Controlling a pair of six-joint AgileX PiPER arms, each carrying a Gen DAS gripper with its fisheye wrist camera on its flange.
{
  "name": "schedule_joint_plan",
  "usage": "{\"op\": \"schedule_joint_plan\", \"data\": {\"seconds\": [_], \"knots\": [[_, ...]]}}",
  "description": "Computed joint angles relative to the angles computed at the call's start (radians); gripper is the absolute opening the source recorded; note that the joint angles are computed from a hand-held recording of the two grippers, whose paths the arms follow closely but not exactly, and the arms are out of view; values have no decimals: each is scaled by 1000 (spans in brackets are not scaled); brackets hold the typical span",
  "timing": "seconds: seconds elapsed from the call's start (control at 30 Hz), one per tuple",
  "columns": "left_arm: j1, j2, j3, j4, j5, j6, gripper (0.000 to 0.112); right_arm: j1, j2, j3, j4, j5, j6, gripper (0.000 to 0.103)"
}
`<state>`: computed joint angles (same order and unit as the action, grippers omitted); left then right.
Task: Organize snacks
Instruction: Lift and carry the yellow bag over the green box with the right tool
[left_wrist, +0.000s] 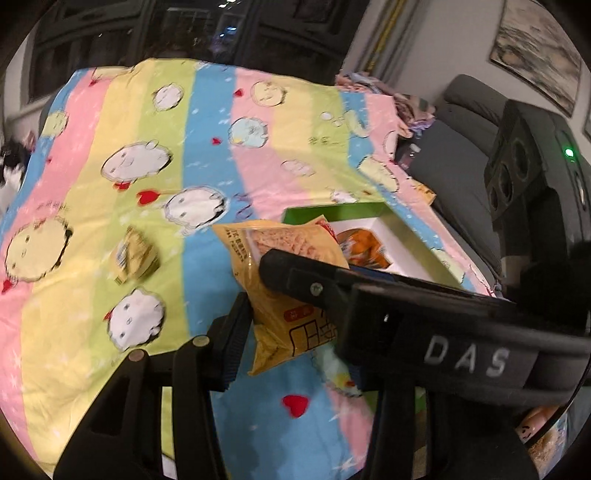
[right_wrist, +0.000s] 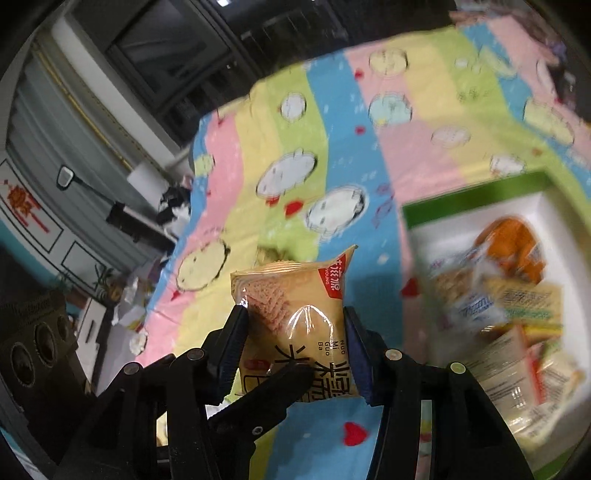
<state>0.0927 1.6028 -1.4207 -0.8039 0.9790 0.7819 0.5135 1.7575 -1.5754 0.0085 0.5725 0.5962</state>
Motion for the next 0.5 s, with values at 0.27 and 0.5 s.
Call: {"op": "schedule_joint_plan", "data": {"seconds": [0.27,0.5], "knots": [[-167,10,-40,44,-80,-54,46,-82,-147,178,-61,-103,48,54],[-288,103,-114,92,-108,-116,46,-163,-171,247,-101,-107,121,54]]}}
